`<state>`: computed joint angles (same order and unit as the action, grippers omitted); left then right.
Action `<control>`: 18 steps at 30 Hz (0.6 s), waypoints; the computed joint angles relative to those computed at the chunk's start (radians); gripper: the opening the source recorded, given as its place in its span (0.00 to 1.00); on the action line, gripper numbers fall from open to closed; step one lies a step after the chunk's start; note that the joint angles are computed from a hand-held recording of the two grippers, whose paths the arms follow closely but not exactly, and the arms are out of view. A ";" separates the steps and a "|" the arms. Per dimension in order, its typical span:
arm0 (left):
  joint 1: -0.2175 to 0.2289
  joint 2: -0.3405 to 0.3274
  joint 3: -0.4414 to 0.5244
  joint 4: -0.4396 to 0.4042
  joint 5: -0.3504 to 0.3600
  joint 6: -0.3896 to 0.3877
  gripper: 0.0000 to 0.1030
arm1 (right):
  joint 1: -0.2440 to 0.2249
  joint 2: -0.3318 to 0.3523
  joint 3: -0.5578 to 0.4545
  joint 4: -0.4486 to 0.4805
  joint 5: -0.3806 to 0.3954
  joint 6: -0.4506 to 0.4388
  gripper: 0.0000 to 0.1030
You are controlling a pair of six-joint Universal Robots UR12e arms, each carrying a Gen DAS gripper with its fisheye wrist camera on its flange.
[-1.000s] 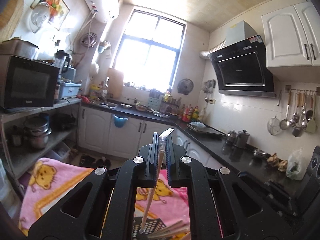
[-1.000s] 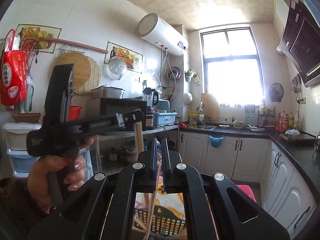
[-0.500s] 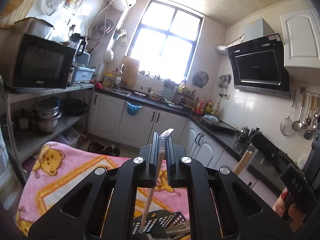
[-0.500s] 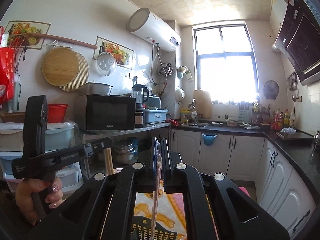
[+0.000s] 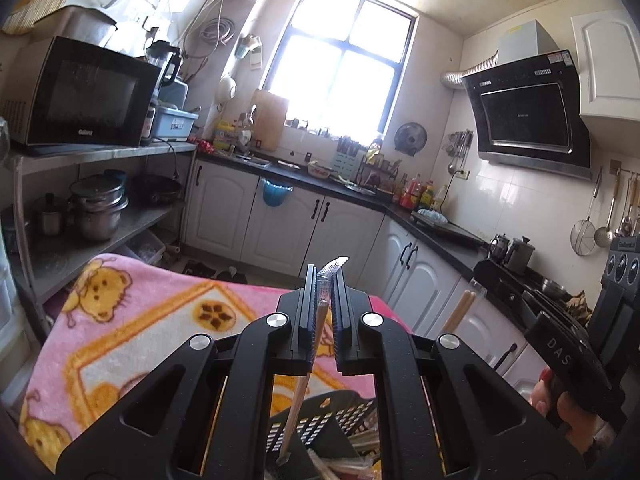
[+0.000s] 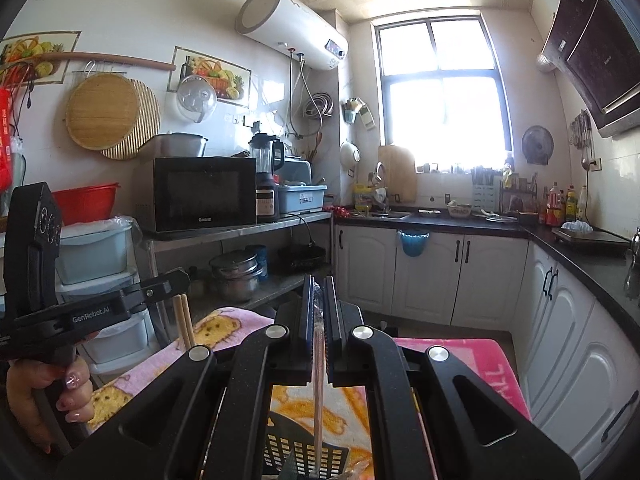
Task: Organize utensils
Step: 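Lower both held chopsticks into the green basket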
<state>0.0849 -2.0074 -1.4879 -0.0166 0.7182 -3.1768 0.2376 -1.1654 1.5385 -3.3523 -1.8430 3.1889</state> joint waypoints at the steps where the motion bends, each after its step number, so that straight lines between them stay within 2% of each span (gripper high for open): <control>1: -0.001 -0.001 0.000 -0.006 0.002 0.005 0.04 | 0.000 0.001 0.001 0.004 -0.001 0.002 0.04; 12: 0.000 0.003 -0.028 -0.034 0.015 0.041 0.04 | 0.002 0.000 0.025 0.028 -0.012 0.039 0.05; 16: -0.001 0.009 -0.037 -0.056 0.023 0.057 0.04 | 0.009 -0.005 0.037 0.032 -0.044 0.049 0.06; 18: -0.001 0.012 -0.043 -0.068 0.029 0.072 0.04 | 0.011 -0.010 0.051 0.021 -0.054 0.058 0.15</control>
